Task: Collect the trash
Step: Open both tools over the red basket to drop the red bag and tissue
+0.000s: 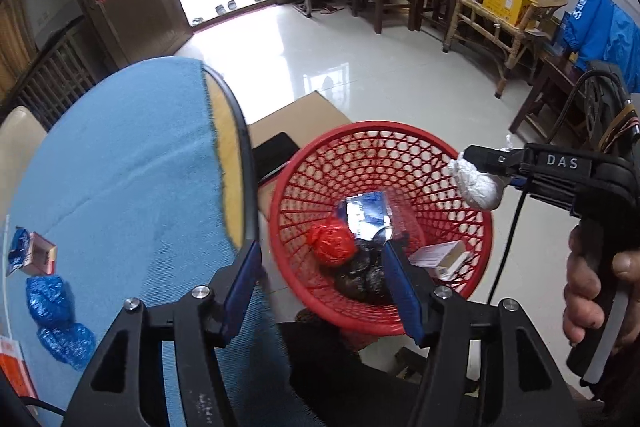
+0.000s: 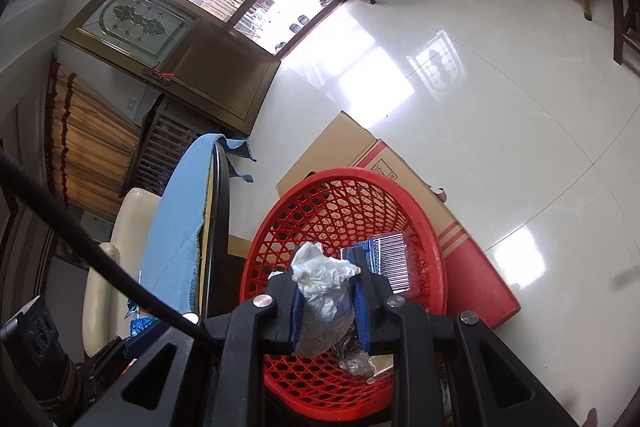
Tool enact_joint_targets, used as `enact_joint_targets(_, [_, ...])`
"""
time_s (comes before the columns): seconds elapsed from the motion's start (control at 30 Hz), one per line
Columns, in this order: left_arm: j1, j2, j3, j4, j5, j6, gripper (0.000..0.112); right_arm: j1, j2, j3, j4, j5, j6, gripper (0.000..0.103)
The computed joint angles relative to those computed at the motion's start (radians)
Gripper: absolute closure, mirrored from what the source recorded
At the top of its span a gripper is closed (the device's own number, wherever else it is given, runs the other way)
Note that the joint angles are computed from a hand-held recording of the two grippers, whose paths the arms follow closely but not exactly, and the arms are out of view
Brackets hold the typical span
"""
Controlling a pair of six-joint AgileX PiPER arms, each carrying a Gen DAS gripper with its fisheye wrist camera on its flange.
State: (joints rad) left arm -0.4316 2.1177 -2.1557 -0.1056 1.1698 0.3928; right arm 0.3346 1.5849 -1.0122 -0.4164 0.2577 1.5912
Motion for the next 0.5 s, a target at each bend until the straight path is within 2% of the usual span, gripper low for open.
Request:
enact_joint_targets(0.3, [0.028,-0.131,0.181,0.11,-0.161,-0.052,0.049,0.057,0.043,-0.062,-0.071,0.032,0.068,0.078])
enact_joint_targets(0.37, [0.038,-0.155,0.216,0.116,-0.184,-0.053,0.049,0.075,0.05,-0.082,-0.105,0.053,0.102,0.071])
enact_joint_targets(0.47, [0.057,-0.188,0.261,0.115,-0.214,-0.049,0.048,0.113,0.043,-0.088,-0.249,0.091,0.251,0.038])
enact_joint_targets(0.5, [0.063,-0.199,0.276,0.113,-0.225,-0.047,0.048,0.13,0.042,-0.098,-0.299,0.115,0.294,0.038])
